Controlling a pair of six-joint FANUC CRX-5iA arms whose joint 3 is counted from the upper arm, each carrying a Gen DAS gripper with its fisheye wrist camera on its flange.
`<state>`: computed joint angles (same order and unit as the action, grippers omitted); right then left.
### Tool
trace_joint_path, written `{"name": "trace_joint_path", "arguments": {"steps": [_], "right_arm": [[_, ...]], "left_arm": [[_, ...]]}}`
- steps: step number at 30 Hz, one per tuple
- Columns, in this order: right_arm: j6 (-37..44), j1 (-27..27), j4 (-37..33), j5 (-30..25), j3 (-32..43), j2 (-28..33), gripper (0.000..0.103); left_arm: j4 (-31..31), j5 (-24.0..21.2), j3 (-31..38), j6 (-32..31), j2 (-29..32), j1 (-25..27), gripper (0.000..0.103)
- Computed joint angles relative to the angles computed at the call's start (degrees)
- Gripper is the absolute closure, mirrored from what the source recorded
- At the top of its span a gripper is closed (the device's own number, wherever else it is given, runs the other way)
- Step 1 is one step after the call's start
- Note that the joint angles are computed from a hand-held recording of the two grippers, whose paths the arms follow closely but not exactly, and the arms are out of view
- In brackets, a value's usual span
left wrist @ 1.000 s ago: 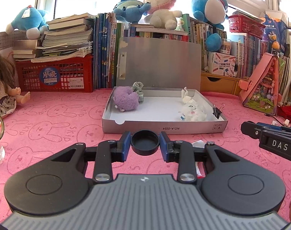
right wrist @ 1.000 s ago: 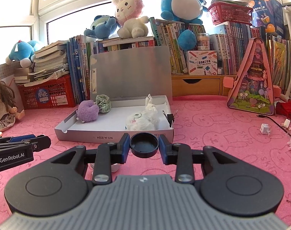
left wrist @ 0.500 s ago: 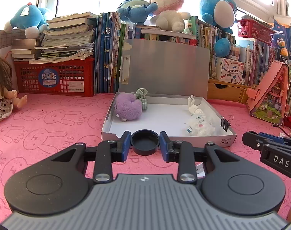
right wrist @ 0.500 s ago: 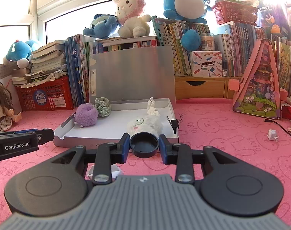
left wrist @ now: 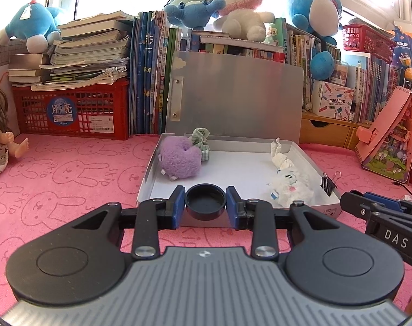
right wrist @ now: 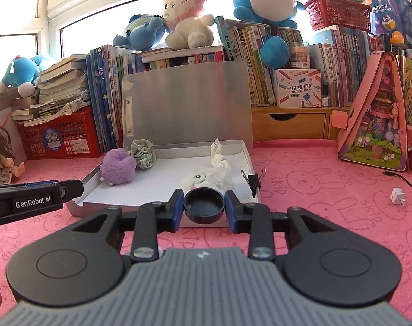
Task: Organize objects
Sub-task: 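Carry the black lid with the left tool while the right tool carries its lid to the box, then lower and open the left tool in the box while the right tool releases its lid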
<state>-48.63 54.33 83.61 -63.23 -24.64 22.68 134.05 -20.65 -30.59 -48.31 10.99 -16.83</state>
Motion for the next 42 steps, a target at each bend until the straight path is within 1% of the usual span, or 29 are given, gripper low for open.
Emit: {"name": "trace_joint_path", "arguments": {"steps": [6,11,14,16,19,23,26,28,29,30,32,34,37,39,42], "right_arm": [[-0.5,-1.8,1.5,1.9,-0.6,-0.4,0.064],[-3.9,-4.7,4.5,5.2,-3.3,-2.9,0.064],[-6.2,-6.8,6.9,7.6,-4.7,-4.4,0.064],[-7.4,-8.5,8.9,9.8,-5.5,-5.2,0.064],[-9.8,-11.7,11.8,14.7,-6.7,-6.9,0.064],[-10.5,-15.0,13.2,19.3,-6.3,-7.4,0.064],[-8.5,-17.8,13.5,23.2,-4.4,-6.5,0.064],[-6.9,-19.5,13.3,25.7,-2.6,-5.5,0.064],[-6.0,-20.7,13.0,27.7,-1.4,-4.8,0.064],[-5.4,-21.8,12.6,29.8,-0.3,-4.2,0.064],[-5.4,-23.8,12.8,33.2,1.6,-2.9,0.064],[-4.7,-25.0,12.1,35.2,3.5,-1.2,0.064],[-0.6,-25.2,7.7,35.8,6.3,1.4,0.064],[1.6,-25.1,5.2,35.8,7.8,2.8,0.064],[1.9,-25.5,4.5,37.0,8.6,3.9,0.064]], "left_arm": [[-4.4,0.2,2.8,4.9,2.7,0.8,0.065],[-8.6,-2.2,5.3,8.4,5.3,2.7,0.065],[-12.7,-3.3,7.6,12.2,7.3,4.2,0.065],[-15.6,-4.1,9.1,14.6,8.6,5.1,0.065],[-19.5,-4.7,11.8,17.5,10.8,6.0,0.065],[-26.3,-5.1,15.3,23.1,13.8,7.4,0.065],[-34.4,-6.3,19.4,30.4,17.0,8.8,0.065],[-41.7,-7.3,23.7,37.8,20.0,9.8,0.065],[-44.1,-7.4,25.6,40.0,21.3,9.9,0.065],[-45.5,-7.6,26.9,41.2,22.2,9.9,0.065],[-46.0,-7.7,29.2,41.1,24.1,9.4,0.065],[-47.7,-8.0,31.4,42.3,25.9,9.0,0.065],[-51.9,-9.0,34.3,46.0,28.1,9.3,0.065],[-51.4,-8.8,34.6,44.8,28.6,8.9,0.065],[-53.8,-8.7,35.5,45.1,29.4,8.6,0.065]]}}
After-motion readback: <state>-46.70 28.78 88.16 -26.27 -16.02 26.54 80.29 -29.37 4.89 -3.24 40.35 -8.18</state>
